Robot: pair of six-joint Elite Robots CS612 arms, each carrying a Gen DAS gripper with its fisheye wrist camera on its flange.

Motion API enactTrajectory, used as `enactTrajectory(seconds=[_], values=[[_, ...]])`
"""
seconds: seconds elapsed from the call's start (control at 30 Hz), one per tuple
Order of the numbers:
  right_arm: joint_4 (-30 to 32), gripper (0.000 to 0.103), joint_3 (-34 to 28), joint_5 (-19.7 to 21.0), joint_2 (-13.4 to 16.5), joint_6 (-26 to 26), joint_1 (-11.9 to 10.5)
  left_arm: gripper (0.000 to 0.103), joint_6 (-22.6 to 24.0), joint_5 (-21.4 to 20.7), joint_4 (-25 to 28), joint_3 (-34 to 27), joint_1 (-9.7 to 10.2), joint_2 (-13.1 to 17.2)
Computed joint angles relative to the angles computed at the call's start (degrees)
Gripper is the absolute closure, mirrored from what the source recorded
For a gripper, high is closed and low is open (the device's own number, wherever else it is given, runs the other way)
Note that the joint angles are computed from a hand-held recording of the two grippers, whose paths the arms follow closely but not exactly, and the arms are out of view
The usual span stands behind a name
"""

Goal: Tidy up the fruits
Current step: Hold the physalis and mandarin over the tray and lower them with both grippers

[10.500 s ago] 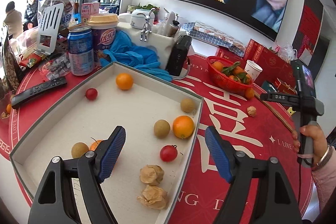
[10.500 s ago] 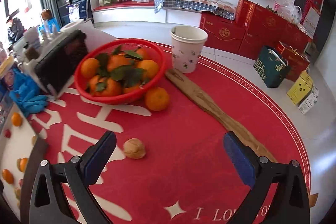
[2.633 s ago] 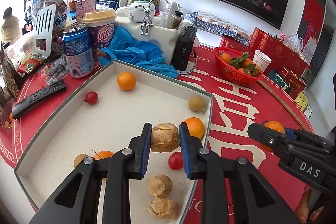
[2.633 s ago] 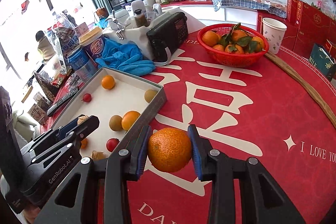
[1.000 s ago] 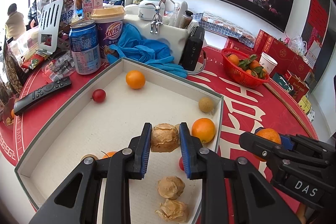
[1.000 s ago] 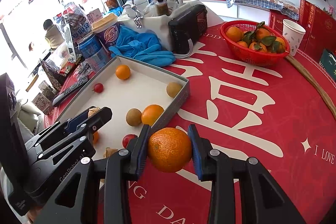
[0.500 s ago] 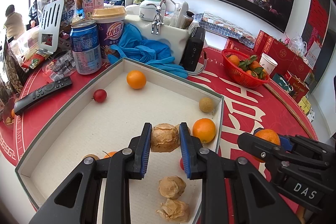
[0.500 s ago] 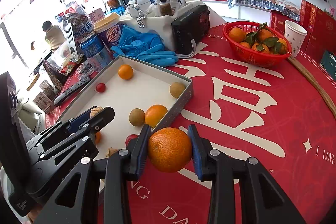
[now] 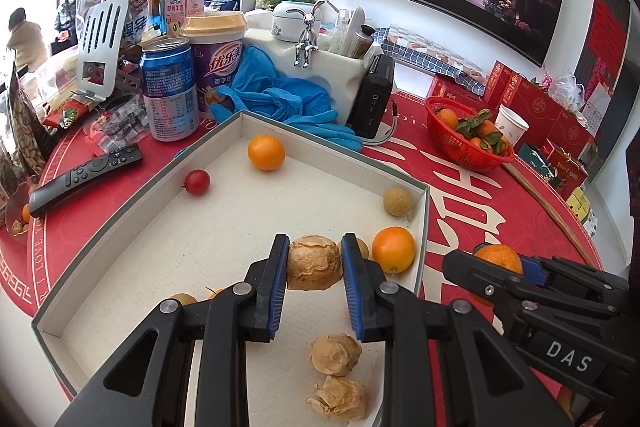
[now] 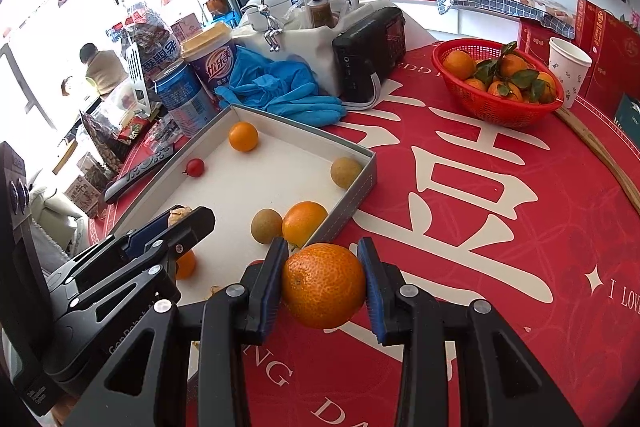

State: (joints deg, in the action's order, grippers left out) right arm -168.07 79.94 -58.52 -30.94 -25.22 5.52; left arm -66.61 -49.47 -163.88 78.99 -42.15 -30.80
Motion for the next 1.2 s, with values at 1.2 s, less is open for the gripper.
enactTrajectory(seconds=[1.2], values=[[1.11,0.066,-1.06,-1.7,-0.09,-2.76,2.85,0.074,-2.76,-0.83,-3.25,4.53,0.32,-1.74]])
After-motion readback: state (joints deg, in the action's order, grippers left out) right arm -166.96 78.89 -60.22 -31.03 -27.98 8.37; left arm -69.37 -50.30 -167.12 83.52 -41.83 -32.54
